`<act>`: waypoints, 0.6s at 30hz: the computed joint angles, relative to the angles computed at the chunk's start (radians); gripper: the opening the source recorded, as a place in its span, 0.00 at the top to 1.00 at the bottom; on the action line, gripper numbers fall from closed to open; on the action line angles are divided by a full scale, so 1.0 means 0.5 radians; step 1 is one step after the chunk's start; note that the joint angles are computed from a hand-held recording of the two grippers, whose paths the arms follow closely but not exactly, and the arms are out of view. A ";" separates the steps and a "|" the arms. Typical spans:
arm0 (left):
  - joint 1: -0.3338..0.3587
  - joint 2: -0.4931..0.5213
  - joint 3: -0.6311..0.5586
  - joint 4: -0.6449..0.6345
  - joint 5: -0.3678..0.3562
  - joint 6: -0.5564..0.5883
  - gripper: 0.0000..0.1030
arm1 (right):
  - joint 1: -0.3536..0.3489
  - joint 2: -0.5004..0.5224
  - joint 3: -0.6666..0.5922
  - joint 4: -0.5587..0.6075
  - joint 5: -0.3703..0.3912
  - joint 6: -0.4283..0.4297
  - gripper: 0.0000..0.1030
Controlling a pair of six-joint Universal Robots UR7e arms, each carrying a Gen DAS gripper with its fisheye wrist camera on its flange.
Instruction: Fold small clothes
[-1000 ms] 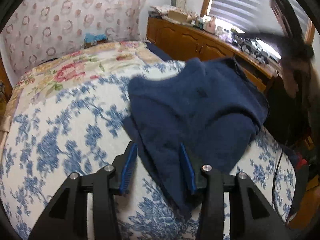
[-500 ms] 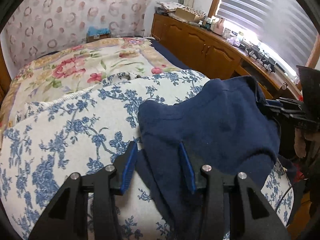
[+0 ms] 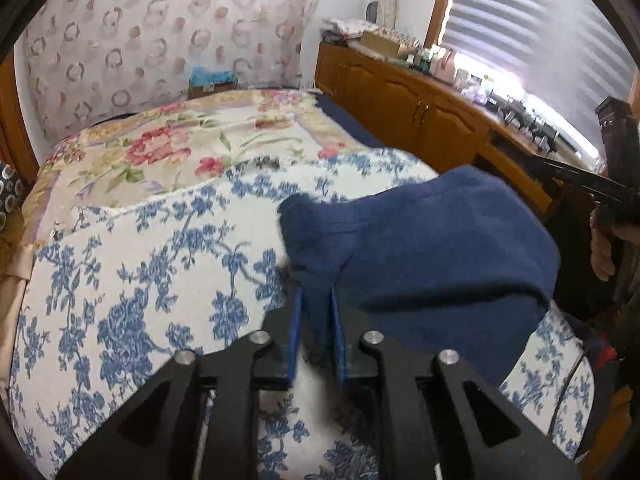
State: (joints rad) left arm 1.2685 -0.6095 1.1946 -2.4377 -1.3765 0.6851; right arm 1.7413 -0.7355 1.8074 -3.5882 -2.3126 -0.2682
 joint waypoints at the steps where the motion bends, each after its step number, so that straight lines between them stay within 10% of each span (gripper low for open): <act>1: 0.001 0.007 -0.009 0.021 0.015 0.002 0.78 | -0.008 -0.001 0.005 0.049 0.030 0.021 0.38; 14: 0.016 0.030 -0.031 0.138 0.035 -0.082 0.61 | -0.126 -0.026 0.044 0.576 0.347 0.343 0.28; 18: 0.012 0.041 -0.038 0.139 0.020 -0.100 0.61 | -0.107 0.021 0.015 0.616 0.362 0.288 0.39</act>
State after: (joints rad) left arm 1.2747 -0.5891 1.1756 -2.3684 -1.3665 0.6349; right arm 1.6879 -0.7250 1.8147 -3.2803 -2.1317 -0.1243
